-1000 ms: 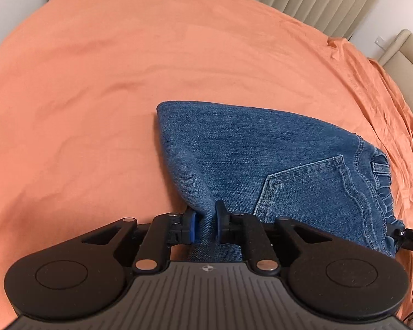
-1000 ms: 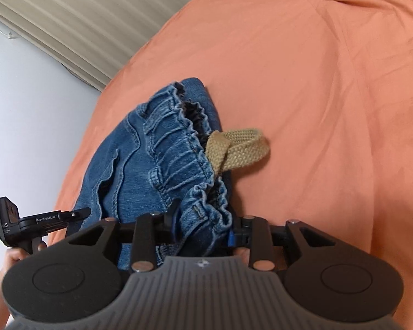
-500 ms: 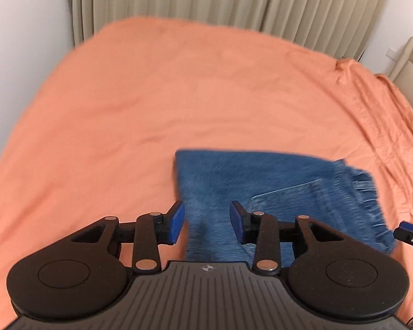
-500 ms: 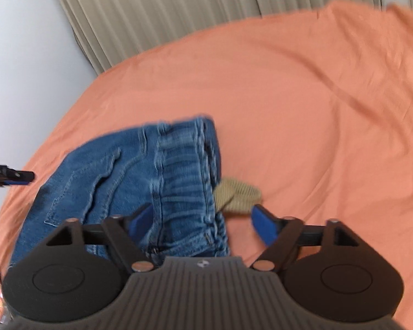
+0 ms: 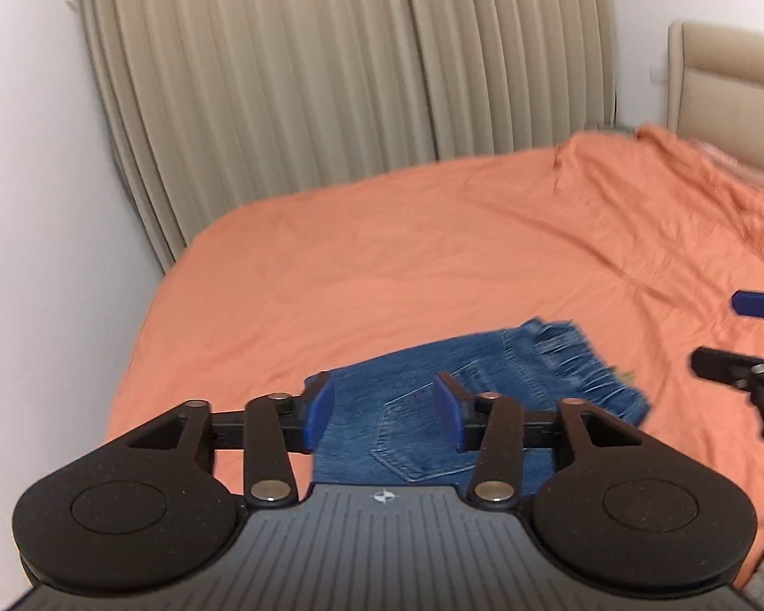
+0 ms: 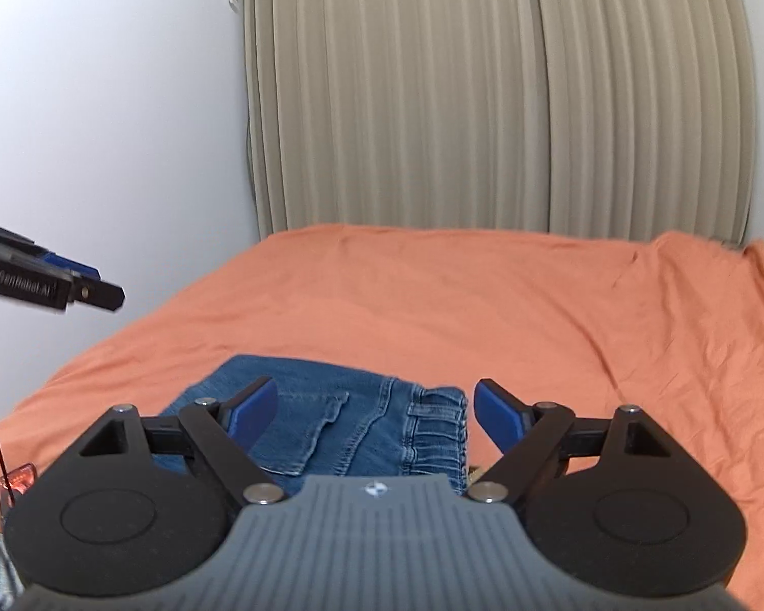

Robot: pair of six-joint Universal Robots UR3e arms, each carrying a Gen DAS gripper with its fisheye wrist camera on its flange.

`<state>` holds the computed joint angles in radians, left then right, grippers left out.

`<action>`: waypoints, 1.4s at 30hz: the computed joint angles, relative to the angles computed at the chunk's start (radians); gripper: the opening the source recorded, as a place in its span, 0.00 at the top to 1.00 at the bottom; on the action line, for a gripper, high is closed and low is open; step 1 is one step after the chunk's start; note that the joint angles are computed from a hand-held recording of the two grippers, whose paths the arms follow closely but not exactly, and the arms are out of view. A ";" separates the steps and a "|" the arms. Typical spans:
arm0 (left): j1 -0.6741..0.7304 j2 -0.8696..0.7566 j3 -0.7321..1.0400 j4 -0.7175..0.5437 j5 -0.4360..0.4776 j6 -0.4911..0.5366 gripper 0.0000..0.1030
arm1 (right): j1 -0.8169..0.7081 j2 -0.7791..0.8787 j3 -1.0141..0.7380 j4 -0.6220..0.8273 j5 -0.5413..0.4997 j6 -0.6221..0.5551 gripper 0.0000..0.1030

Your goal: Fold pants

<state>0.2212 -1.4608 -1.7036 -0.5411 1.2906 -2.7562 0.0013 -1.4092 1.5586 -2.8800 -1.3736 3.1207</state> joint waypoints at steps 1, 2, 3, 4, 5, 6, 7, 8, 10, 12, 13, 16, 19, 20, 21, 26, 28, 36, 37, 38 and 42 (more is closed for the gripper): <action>0.004 0.042 -0.052 0.028 -0.006 -0.028 0.37 | 0.015 -0.022 0.005 0.010 -0.022 0.003 0.21; -0.002 0.072 -0.099 0.065 0.004 -0.059 0.34 | 0.027 -0.047 0.016 0.017 -0.041 0.008 0.21; -0.011 0.099 -0.144 0.101 0.029 -0.085 0.33 | 0.033 -0.076 0.039 0.014 -0.049 0.016 0.21; -0.031 0.121 -0.190 0.143 0.077 -0.109 0.33 | 0.036 -0.110 0.067 0.013 -0.052 0.035 0.21; -0.063 0.134 -0.229 0.179 0.139 -0.125 0.33 | 0.043 -0.136 0.088 0.017 -0.068 0.059 0.21; -0.096 0.145 -0.261 0.203 0.206 -0.139 0.32 | 0.053 -0.161 0.111 0.012 -0.089 0.075 0.21; -0.129 0.150 -0.288 0.221 0.269 -0.155 0.30 | 0.063 -0.188 0.143 -0.003 -0.111 0.082 0.21; -0.153 0.166 -0.318 0.224 0.309 -0.172 0.29 | 0.079 -0.209 0.171 -0.017 -0.139 0.087 0.21; -0.183 0.195 -0.374 0.231 0.347 -0.213 0.26 | 0.116 -0.232 0.216 -0.039 -0.199 0.103 0.21; -0.213 0.213 -0.407 0.218 0.370 -0.234 0.26 | 0.125 -0.266 0.268 -0.035 -0.187 0.107 0.21; -0.228 0.226 -0.430 0.222 0.386 -0.247 0.26 | 0.127 -0.279 0.285 -0.019 -0.174 0.107 0.21; -0.302 0.208 -0.477 0.278 0.478 -0.300 0.25 | 0.136 -0.302 0.340 -0.009 -0.157 0.097 0.21; -0.326 0.200 -0.509 0.291 0.477 -0.339 0.25 | 0.153 -0.303 0.391 -0.045 -0.186 0.087 0.21; -0.334 0.194 -0.508 0.277 0.479 -0.352 0.25 | 0.153 -0.299 0.403 -0.052 -0.185 0.083 0.21; -0.346 0.180 -0.499 0.255 0.488 -0.367 0.25 | 0.147 -0.300 0.413 -0.052 -0.176 0.078 0.21; -0.366 0.186 -0.508 0.208 0.498 -0.404 0.25 | 0.125 -0.281 0.460 -0.063 -0.150 0.101 0.21; -0.380 0.184 -0.509 0.210 0.510 -0.413 0.25 | 0.099 -0.300 0.484 -0.055 -0.101 0.123 0.21; -0.387 0.205 -0.507 0.190 0.520 -0.423 0.25 | 0.112 -0.322 0.494 -0.074 -0.100 0.114 0.21; -0.389 0.204 -0.507 0.192 0.525 -0.421 0.25 | 0.115 -0.322 0.494 -0.079 -0.104 0.107 0.21; -0.391 0.202 -0.508 0.195 0.528 -0.418 0.25 | 0.117 -0.328 0.494 -0.077 -0.108 0.101 0.21; -0.401 0.201 -0.508 0.192 0.541 -0.418 0.25 | 0.119 -0.334 0.490 -0.082 -0.111 0.085 0.21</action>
<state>-0.1799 -1.2598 -2.2119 -0.3489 1.8313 -3.1745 0.1198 -1.7432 2.0486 -2.9617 -1.4843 3.2052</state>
